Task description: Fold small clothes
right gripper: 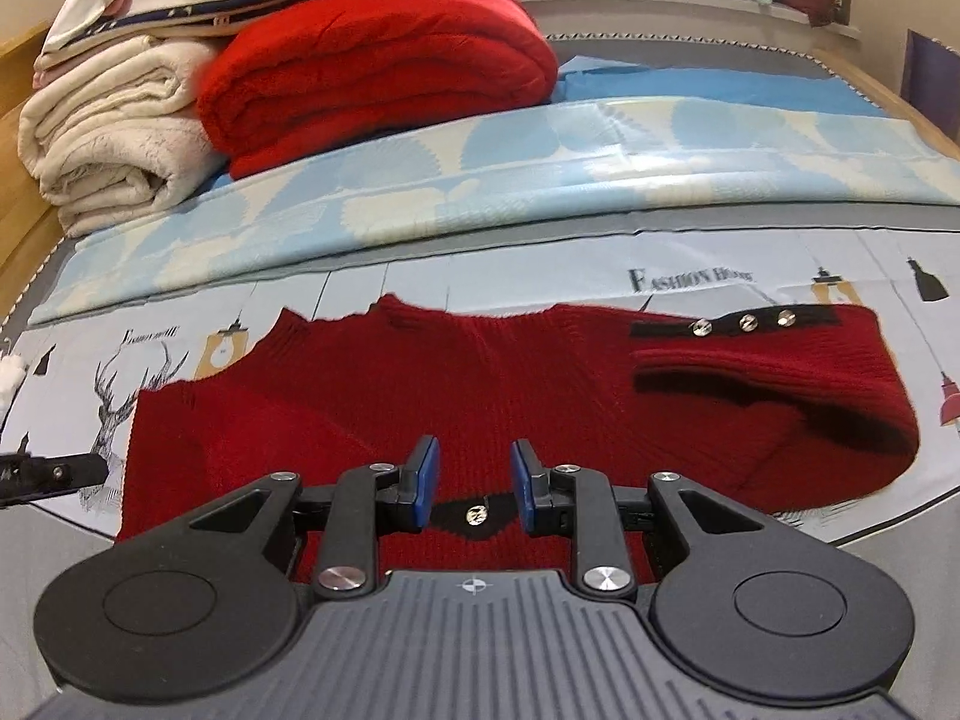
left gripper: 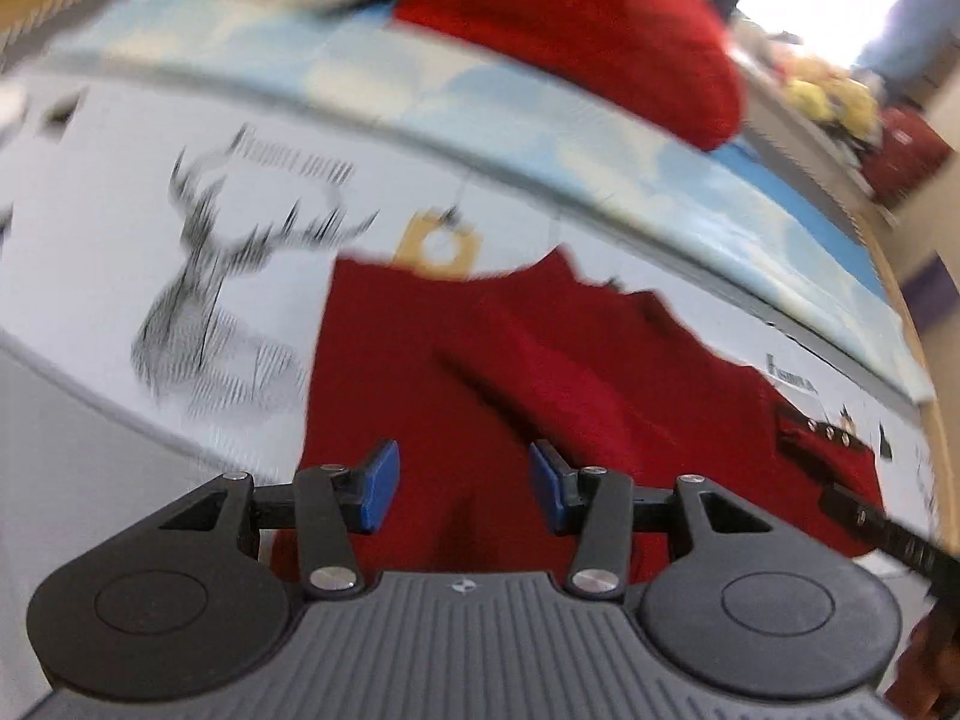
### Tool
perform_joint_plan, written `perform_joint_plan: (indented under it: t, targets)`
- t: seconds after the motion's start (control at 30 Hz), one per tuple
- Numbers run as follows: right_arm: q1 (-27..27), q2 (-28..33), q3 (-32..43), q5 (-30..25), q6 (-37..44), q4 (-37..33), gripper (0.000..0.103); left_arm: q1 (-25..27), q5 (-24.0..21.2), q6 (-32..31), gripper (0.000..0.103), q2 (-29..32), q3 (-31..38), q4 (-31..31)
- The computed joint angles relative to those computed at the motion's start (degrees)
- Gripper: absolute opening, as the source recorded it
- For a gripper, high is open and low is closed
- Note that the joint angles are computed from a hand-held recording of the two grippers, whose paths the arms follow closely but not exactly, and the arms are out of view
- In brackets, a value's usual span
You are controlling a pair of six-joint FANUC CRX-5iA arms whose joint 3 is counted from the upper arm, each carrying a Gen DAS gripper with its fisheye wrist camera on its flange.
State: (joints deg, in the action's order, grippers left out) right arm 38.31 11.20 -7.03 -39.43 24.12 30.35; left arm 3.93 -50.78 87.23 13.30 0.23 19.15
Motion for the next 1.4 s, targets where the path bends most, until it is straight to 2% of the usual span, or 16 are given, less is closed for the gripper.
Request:
perform_joint_plan:
  t: [0.2,0.27,0.3,0.33,0.53,0.67,0.87,0.9,0.97,1.0,1.03,1.1,1.2,1.4]
  targets:
    - [0.67,1.68,3.18,3.23,10.02,-7.77,0.029,-0.52,-1.04,4.31,0.053,0.56,2.11,-2.58]
    - [1.29,2.54,4.06,4.26,13.82,-9.11,0.035,-0.99,-1.23,4.75,0.054,1.02,2.7,-2.65]
    - [1.68,3.12,4.57,4.36,15.45,-9.5,0.041,-1.26,-1.48,5.04,0.054,1.21,3.13,-2.93]
    - [2.12,3.84,5.03,4.25,16.49,-9.35,0.046,-1.37,-1.52,5.05,0.054,1.19,3.31,-3.06]
    - [4.18,8.07,7.62,2.76,18.5,-7.19,0.054,-0.97,-1.28,5.35,0.054,1.21,4.1,-5.02]
    - [5.08,9.85,8.26,2.4,18.8,-4.19,0.054,0.48,-1.31,4.76,0.054,0.96,3.7,-3.98]
    - [5.31,10.85,8.9,1.6,19.75,-4.05,0.053,1.72,-1.49,4.59,0.054,0.54,3.66,-3.83]
    - [5.27,10.77,8.73,1.72,19.48,-3.88,0.05,1.81,-1.5,4.53,0.054,0.47,3.63,-3.82]
    - [5.15,10.88,8.39,1.81,18.18,-2.59,0.034,1.97,-1.56,4.29,0.054,0.32,3.55,-3.88]
    - [5.14,10.98,8.5,1.48,17.98,-2.5,0.019,1.99,-1.58,4.26,0.054,0.24,3.48,-3.99]
    - [5.05,10.9,8.45,1.45,17.63,-2.65,0.009,2.01,-1.64,4.17,0.054,0.17,3.44,-4.06]
    - [4.81,10.76,8.51,1.67,16.6,-3.27,0.002,2.02,-1.74,4.14,0.054,0.13,3.44,-4.3]
    - [4.22,9.98,7.98,2.42,11.88,-3.44,0.0,2.05,-1.87,4.28,0.054,0.12,3.52,-4.66]
    - [3.79,8.53,5.75,-0.72,0.85,3.7,0.0,1.93,-1.96,4.72,0.054,0.32,3.87,-5.08]
